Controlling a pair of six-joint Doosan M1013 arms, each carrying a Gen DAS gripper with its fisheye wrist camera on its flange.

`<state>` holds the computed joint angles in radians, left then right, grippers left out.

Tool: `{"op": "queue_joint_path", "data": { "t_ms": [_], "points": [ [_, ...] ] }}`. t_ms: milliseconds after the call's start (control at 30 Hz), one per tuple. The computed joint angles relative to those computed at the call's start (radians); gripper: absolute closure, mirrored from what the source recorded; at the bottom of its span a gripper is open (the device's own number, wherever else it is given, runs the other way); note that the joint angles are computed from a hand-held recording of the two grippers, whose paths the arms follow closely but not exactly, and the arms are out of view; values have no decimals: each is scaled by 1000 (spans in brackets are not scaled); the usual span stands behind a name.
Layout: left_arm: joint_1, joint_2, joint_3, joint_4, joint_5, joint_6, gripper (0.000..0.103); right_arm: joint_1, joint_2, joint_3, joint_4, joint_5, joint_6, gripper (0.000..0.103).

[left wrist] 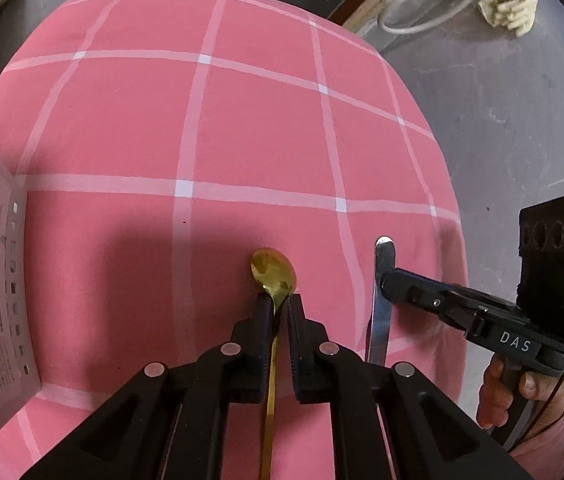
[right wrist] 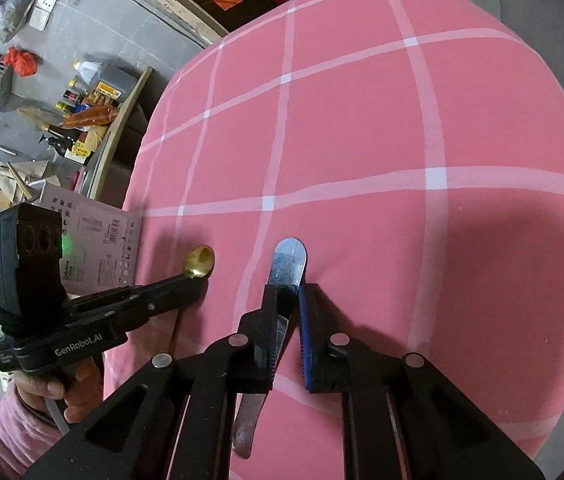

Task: Organize utensils
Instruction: 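Lift the gold spoon and knife and carry them over the white holder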

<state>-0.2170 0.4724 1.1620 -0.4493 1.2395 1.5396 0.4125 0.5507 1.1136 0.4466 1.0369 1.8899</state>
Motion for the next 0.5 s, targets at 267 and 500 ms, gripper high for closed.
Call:
{"op": "queue_joint_path", "data": {
  "t_ms": [267, 500],
  "points": [
    [-7, -31, 32, 7, -19, -2, 100, 13, -38, 45, 2, -73, 1, 101],
    [-13, -118, 130, 23, -147, 50, 100, 39, -94, 93, -65, -161, 8, 102]
  ]
}}
